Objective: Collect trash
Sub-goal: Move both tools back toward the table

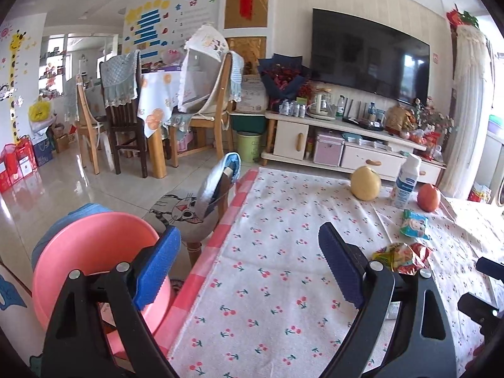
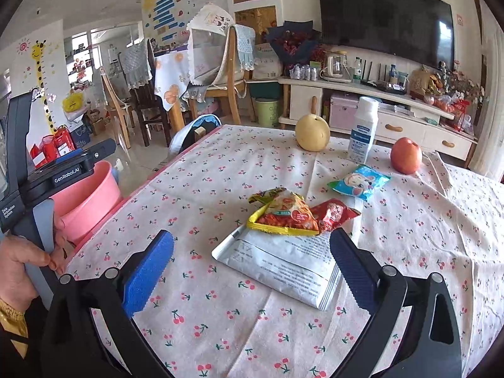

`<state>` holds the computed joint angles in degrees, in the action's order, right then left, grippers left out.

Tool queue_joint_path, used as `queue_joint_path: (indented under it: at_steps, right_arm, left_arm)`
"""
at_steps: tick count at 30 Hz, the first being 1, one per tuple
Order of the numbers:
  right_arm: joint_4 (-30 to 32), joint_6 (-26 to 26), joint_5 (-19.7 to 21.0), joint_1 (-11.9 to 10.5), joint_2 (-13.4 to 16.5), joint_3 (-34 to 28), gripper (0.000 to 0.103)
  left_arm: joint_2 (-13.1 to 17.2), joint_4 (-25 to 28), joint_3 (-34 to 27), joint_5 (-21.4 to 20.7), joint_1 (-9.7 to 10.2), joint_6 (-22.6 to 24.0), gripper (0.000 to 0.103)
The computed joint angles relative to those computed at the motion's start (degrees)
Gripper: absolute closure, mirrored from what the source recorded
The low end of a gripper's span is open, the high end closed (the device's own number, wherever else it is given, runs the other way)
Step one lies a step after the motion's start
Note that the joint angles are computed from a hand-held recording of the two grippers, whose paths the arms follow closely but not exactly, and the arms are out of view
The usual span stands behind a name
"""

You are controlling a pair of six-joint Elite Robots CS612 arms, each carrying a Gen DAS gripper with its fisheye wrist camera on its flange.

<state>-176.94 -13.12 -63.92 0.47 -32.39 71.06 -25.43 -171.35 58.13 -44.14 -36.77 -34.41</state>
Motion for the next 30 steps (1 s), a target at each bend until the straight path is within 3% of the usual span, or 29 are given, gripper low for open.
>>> queue_joint_path:
  at_steps: [5, 16, 22, 27, 30]
  right_arm:
    - [-0.6, 2.3, 0.9, -1.4, 0.1, 0.4, 0.005]
    - [-1.1, 5.7, -0.8, -3.6, 0.7, 0.0, 0.005]
    - [1.6, 8.1, -1.0, -4.4, 1.2, -1.5, 0.005]
    - [4.8, 6.7, -3.4, -4.4, 1.4, -2.5, 0.005]
    - [6.0, 5.4, -4.0, -4.4, 1.4, -2.9, 0.005]
  left_arm:
    - [0.7, -0.9, -1.3, -3.9, -0.52, 2.2, 0.013]
    - [3.2, 2.8, -6.5, -12.1, -1.63, 5.6, 0.013]
    - [5.7, 7.1, -12.4, -17.7, -1.92, 8.4, 0.013]
    - [9.4, 14.8, -20.9, -26.3, -0.91, 2.1, 0.013]
    - [13.8, 23.5, -30.4, -30.0, -0.22, -2.8, 0.013]
